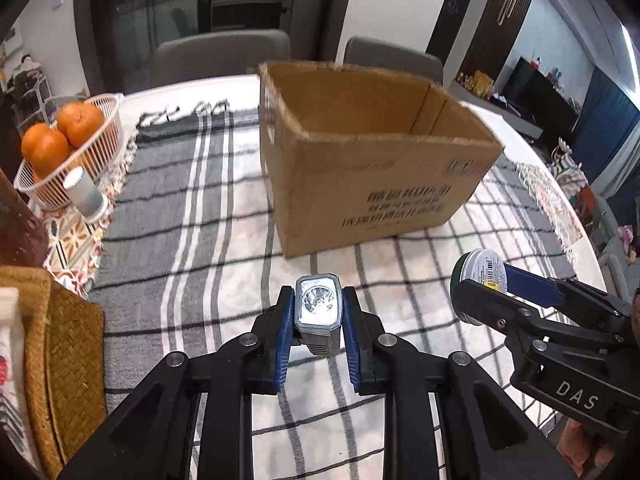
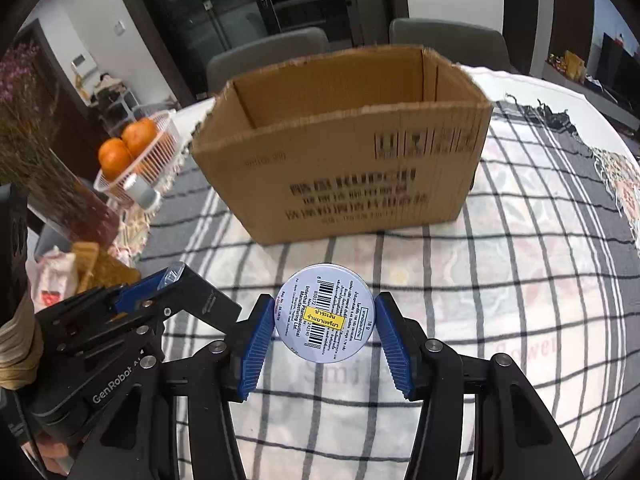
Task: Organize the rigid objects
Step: 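Lift and carry the black device and tin over the cardboard box with both tools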
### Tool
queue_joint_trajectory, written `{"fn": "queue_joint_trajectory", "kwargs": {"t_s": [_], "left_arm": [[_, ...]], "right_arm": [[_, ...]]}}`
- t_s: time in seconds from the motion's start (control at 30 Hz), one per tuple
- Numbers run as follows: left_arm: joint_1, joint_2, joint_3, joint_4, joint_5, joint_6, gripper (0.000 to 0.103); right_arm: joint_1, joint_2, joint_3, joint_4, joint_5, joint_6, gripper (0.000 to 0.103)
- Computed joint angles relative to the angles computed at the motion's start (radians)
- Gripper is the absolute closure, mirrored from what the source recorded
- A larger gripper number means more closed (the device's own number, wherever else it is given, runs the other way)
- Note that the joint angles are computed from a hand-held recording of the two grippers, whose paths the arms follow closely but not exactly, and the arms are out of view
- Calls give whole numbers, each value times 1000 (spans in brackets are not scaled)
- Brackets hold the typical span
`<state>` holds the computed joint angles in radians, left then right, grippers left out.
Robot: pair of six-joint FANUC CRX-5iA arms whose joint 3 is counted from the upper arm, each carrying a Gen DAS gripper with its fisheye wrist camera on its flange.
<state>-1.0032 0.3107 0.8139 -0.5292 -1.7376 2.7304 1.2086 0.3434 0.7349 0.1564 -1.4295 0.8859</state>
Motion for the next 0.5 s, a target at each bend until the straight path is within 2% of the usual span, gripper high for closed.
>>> {"fn": "queue_joint_trajectory", "kwargs": {"t_s": [0.5], "left_arm": [[-49,102,296,-168,-100,-142,79]], "right_arm": [[-14,-12,64,57,81,1,50]]}}
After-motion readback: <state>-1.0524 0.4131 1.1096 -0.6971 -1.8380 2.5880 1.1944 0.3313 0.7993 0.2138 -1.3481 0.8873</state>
